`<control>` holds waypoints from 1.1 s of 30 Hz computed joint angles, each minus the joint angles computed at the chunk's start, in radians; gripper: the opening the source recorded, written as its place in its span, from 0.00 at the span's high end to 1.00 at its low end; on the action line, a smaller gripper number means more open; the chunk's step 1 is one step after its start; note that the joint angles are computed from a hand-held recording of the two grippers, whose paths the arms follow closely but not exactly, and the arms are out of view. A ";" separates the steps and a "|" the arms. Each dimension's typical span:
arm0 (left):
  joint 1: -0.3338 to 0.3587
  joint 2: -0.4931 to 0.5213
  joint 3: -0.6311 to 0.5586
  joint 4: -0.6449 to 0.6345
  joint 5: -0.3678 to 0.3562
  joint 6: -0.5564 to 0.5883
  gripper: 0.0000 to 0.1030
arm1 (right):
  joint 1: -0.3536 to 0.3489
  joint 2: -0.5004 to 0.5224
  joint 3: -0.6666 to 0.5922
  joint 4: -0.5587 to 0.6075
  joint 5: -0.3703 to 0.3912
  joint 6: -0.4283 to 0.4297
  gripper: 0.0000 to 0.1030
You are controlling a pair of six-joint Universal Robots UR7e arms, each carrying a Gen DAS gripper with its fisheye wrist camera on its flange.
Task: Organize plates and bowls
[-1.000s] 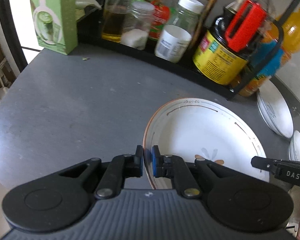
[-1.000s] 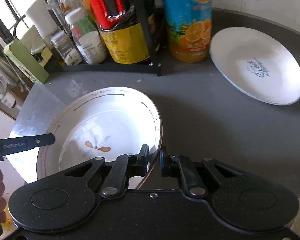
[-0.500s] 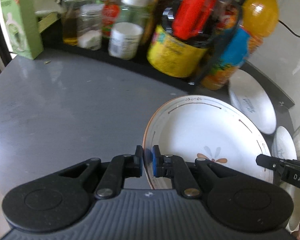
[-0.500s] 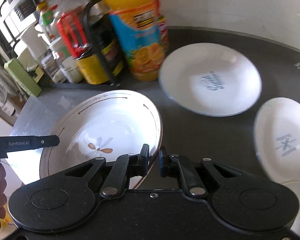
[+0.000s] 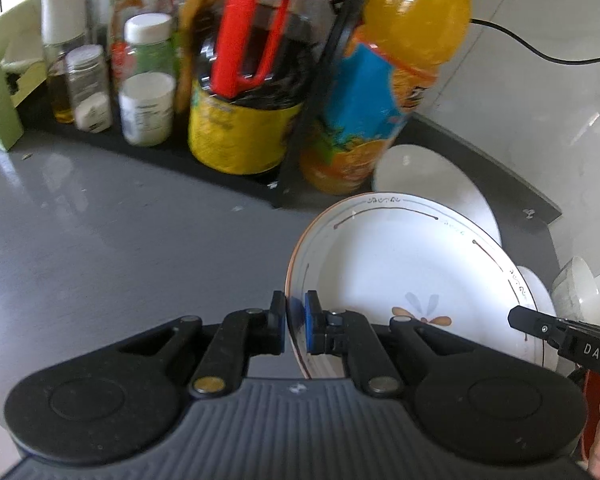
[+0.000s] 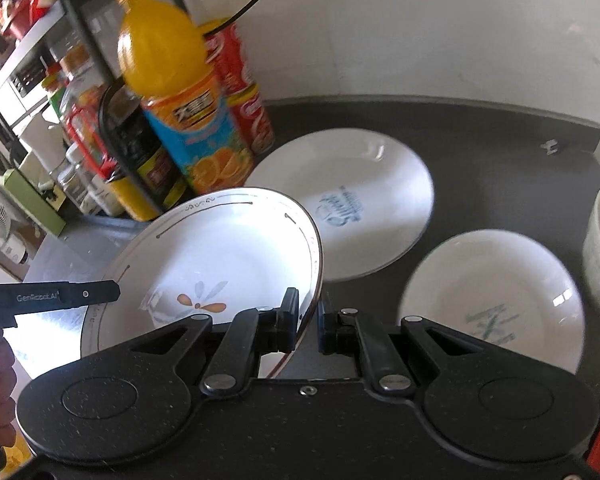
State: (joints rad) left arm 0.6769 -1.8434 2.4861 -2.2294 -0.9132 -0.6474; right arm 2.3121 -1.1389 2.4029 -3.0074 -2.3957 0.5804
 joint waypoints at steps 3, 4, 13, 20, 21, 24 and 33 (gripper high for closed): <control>-0.020 0.039 -0.003 -0.036 0.005 -0.005 0.93 | -0.022 -0.026 0.016 -0.024 0.001 -0.039 0.91; -0.025 0.056 -0.006 -0.050 0.007 -0.008 0.93 | -0.030 -0.035 0.022 -0.032 0.002 -0.053 0.91; -0.036 0.204 -0.031 -0.169 0.005 -0.035 0.93 | -0.114 -0.089 0.047 -0.067 0.025 -0.168 0.91; -0.029 0.297 -0.039 -0.266 0.016 -0.064 0.93 | -0.186 -0.106 0.051 -0.084 0.059 -0.254 0.91; -0.026 0.312 -0.042 -0.279 0.018 -0.066 0.93 | -0.196 -0.105 0.050 -0.089 0.064 -0.266 0.91; -0.018 0.348 -0.052 -0.304 0.024 -0.072 0.93 | -0.224 -0.098 0.044 -0.098 0.074 -0.297 0.91; 0.009 0.447 -0.090 -0.340 0.030 -0.070 0.93 | -0.267 -0.054 0.012 -0.121 0.049 -0.344 0.90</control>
State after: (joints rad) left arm 0.6857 -1.3966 2.3961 -2.5692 -0.8833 -0.7171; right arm 2.0448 -1.1928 2.4152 -3.1284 -2.3471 0.2367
